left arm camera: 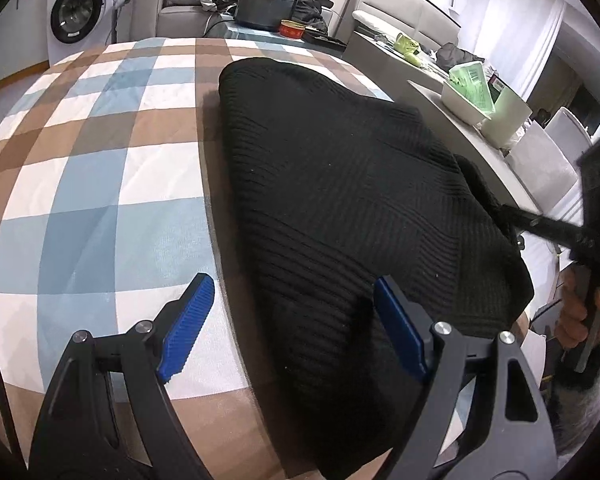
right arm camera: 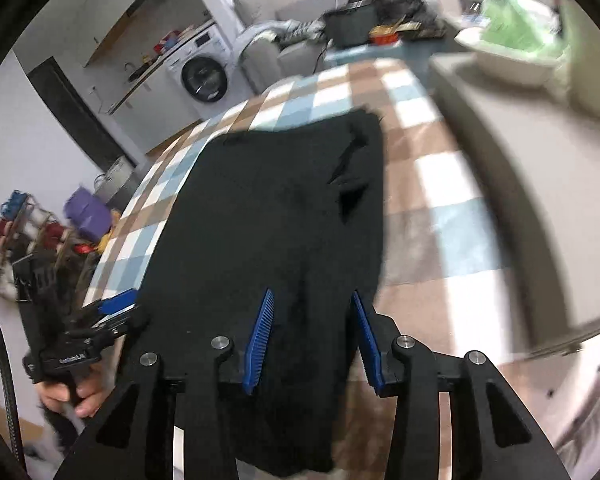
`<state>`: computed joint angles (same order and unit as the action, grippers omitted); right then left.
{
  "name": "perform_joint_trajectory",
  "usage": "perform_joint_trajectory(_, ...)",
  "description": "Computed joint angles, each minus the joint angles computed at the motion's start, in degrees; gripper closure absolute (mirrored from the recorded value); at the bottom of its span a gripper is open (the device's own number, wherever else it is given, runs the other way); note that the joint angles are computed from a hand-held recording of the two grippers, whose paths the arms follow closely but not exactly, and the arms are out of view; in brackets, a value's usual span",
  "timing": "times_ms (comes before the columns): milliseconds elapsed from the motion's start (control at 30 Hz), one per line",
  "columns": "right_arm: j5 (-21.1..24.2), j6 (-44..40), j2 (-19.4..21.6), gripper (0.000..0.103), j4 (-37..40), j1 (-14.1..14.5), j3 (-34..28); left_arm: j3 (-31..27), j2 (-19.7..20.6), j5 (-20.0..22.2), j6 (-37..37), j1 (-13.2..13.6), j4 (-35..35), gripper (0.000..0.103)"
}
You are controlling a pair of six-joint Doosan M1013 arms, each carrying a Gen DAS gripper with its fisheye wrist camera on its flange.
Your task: Fold small clothes
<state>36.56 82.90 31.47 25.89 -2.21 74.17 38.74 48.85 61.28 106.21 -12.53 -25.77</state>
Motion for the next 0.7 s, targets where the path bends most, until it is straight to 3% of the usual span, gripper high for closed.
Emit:
perform_joint_trajectory(100, -4.2, -2.8, -2.5, 0.061, 3.3, -0.3, 3.3, -0.4, 0.2, 0.2, -0.7, 0.0, 0.0, 0.023)
perform_joint_trajectory(233, 0.1, -14.5, -2.2, 0.062, 14.5, -1.0, 3.2, -1.4, 0.8, 1.1, -0.8, -0.1, -0.4, 0.023)
perform_joint_trajectory(367, 2.7, -12.7, -0.3, 0.068, 11.9, -0.2, 1.5, -0.9, 0.4, 0.8, 0.3, -0.3, -0.1, 0.023)
perform_joint_trajectory(433, 4.1, -11.3, 0.7, 0.086, 10.0, 0.0, 0.9, -0.6, 0.1, 0.3, 0.6, -0.4, 0.7, 0.023)
perform_joint_trajectory(500, 4.0, -11.3, 0.7, 0.091, 9.8, -0.1, 1.5, -0.2, -0.1, -0.3, 0.5, -0.4, 1.5, 0.023)
perform_joint_trajectory(700, 5.6, -8.8, -0.2, 0.091, 5.1, 0.1, 1.7, -0.7, 0.3, 0.3, -0.4, -0.1, 1.1, 0.023)
